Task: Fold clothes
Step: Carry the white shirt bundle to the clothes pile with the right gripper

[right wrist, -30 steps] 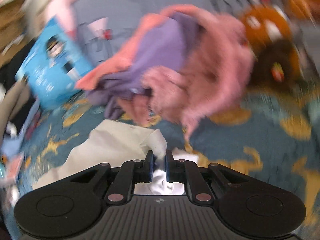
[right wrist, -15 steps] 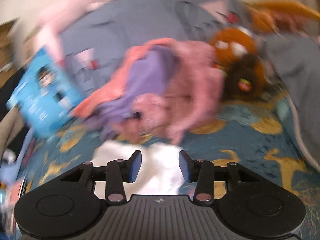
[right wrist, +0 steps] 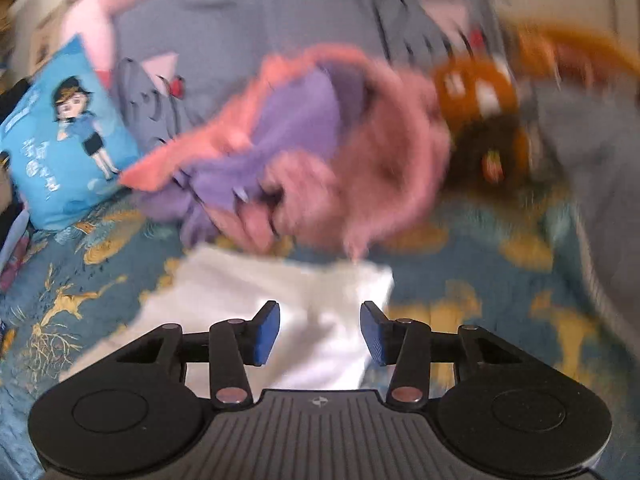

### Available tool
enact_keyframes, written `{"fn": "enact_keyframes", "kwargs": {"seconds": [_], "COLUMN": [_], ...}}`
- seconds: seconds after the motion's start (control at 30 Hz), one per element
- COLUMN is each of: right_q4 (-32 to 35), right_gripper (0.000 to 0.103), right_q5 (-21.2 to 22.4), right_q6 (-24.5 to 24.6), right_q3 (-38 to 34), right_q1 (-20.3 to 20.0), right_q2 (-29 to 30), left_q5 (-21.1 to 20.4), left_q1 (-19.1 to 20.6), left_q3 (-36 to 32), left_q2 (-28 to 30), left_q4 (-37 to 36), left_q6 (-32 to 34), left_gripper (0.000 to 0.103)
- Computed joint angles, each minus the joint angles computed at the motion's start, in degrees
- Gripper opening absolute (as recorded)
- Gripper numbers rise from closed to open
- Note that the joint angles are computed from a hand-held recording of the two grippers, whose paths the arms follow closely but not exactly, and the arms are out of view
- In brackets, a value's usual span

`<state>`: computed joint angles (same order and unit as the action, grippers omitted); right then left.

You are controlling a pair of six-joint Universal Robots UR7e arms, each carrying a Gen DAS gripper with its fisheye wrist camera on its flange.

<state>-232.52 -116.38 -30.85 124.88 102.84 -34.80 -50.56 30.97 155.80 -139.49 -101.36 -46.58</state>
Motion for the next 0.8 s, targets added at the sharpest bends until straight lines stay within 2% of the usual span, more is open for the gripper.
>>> {"fn": "enact_keyframes", "kwargs": {"seconds": [0.13,0.2,0.33,0.43,0.53,0.63,0.7,0.8], "right_q4": [8.84,13.0,20.54,19.05,14.15,12.78,17.01,25.93], "right_gripper": [0.045,0.045,0.051,0.051,0.049,0.051,0.051,0.051], "right_q5": [3.82,2.77,-1.24,-0.07,2.75,5.58,6.5,8.86], "right_q6": [-3.07,-3.05,-2.75,-3.66,-3.79,-6.9,-10.46,-15.94], "right_q3": [-2.55,-4.37,-7.57,-7.12,-4.91,-4.67,-6.16,-8.93], "right_q1": [0.59,1.07,0.66,0.18,-0.01,0.09,0.47,0.71], "right_q2": [-0.88,-0.18,2.15,2.31,0.77,-0.72,-2.07,-4.05], "left_q5": [0.38,0.66,-0.57,-0.33,-0.2,-2.83,-6.03,-9.45], "left_q1": [1.72,4.11,9.37,10.5,10.76,13.3,15.98,18.36], "left_q3": [0.38,0.6,0.08,-0.11,0.39,-0.1,-1.76,-3.87], "left_q2": [4.07,10.11,24.13,32.26,38.51,45.39,49.8,54.49], "left_q4": [-7.46,-17.31,-37.86,-48.01,-59.23,-72.62,-78.37,-82.82], "left_q6": [4.99,10.35,20.55,25.91,32.27,40.77,46.23,52.53], "left_gripper": [0.103,0.103,0.103,0.103,0.103,0.103,0.103,0.103]}}
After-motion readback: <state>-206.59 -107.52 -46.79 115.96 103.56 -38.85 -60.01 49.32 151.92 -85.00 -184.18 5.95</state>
